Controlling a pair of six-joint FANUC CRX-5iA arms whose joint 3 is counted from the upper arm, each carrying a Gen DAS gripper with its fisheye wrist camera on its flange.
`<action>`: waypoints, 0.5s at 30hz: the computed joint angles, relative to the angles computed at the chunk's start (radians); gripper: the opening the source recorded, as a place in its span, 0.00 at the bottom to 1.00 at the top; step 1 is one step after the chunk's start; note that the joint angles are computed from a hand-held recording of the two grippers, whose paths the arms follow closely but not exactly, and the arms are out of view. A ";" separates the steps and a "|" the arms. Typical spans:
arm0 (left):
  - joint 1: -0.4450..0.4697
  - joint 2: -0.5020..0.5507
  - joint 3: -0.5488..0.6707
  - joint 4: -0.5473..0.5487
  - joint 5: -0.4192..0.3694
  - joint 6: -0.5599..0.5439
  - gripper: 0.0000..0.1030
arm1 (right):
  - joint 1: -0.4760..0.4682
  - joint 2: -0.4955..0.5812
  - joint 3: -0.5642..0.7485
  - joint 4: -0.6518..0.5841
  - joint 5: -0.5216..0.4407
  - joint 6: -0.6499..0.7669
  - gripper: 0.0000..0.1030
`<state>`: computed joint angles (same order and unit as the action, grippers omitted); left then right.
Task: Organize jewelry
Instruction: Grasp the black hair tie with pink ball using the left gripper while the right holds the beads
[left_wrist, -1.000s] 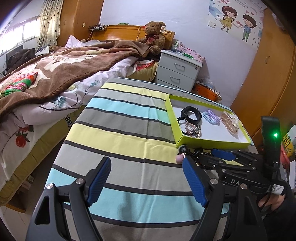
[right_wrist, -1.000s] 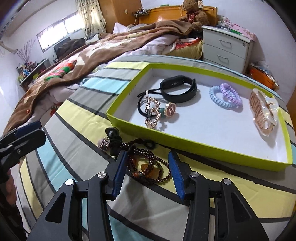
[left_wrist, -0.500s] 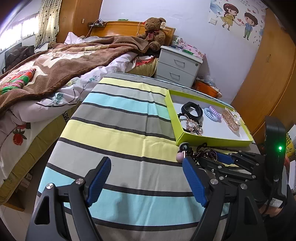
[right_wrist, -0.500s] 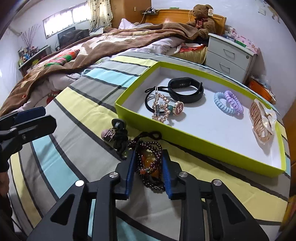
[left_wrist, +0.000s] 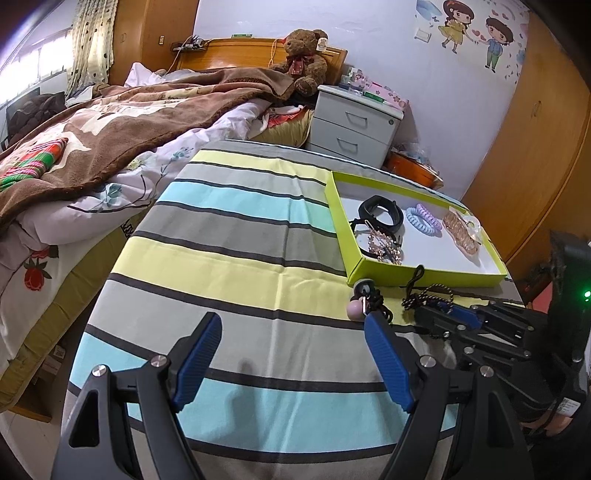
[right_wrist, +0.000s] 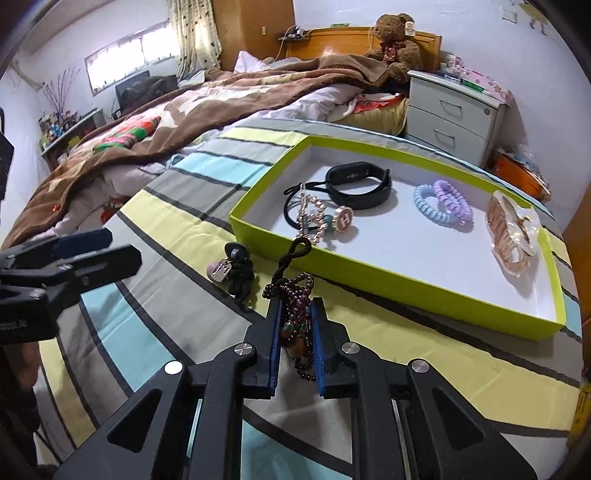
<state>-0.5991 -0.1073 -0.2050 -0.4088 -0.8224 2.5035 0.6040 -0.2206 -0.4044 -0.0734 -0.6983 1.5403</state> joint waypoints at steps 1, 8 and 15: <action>0.001 0.004 0.003 0.005 -0.001 -0.005 0.79 | -0.004 -0.006 -0.001 -0.005 0.000 0.000 0.15; 0.008 0.042 0.025 0.047 0.013 -0.055 0.79 | -0.031 -0.059 -0.022 -0.031 0.010 0.001 0.15; -0.015 0.123 0.098 0.053 -0.001 -0.085 0.79 | -0.058 -0.099 -0.046 -0.036 0.017 -0.026 0.15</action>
<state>-0.6136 0.0154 -0.1073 -0.3557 -0.8233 2.4183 0.5461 -0.3196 -0.4505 -0.1092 -0.6816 1.5142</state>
